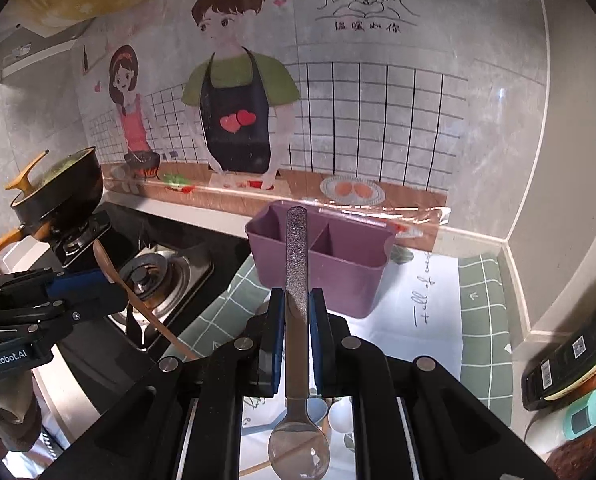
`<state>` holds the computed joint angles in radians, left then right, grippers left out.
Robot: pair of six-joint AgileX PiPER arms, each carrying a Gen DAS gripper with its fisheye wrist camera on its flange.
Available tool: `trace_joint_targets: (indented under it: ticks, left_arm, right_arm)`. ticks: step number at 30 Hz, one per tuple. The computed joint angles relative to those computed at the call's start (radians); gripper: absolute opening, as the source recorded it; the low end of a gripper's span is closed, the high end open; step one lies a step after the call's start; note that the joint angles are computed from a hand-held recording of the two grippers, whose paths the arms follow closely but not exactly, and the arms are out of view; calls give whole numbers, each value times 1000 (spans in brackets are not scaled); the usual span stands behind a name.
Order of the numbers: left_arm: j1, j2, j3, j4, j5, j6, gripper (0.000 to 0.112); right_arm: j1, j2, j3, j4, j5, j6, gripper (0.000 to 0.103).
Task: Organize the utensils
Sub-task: 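Lift both held spoons up over the purple utensil holder, then open right gripper dropping metal spoon into holder while left releases wooden spoon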
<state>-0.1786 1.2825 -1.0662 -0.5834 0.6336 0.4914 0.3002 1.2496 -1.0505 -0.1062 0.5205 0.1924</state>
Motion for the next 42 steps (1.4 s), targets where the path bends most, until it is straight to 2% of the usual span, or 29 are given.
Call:
trace_joint_targets:
  ticks: [5,13,19,22,27,31,36,40,42]
  left_arm:
    - [11,23,-90,2,51,2,28]
    - [-51,78,-366,149,62,-94,28]
    - [-101,209,-631,277,79,-177,28]
    - [-101,291,-775,294,114,-214,28]
    - [-113,424,-954,356,134,-287,28]
    - [-106,516,-1006,333,135,-293,28]
    - [-96,655,-1065,303,150,-302,28]
    - [-97,759,-1120,321,157,-324,28]
    - [-98,833,-1190,344,201,-354,27]
  right_arm:
    - [0,-7,-51,-38,-7,29,11]
    - [-18,48,-347,-165,32,69,11]
    - [-63,188,-631,-117,110,-6,11]
    - [-84,239,-719,-79,125,-35,11]
    - [-131,274,-688,50,42,-121,11]
    - [-167,328,-635,184,-37,-221,11]
    - [-209,422,-602,332,-96,-318,11]
    - [-236,501,-605,428,-84,-415,10]
    - [-248,517,-600,443,-70,-437,10]
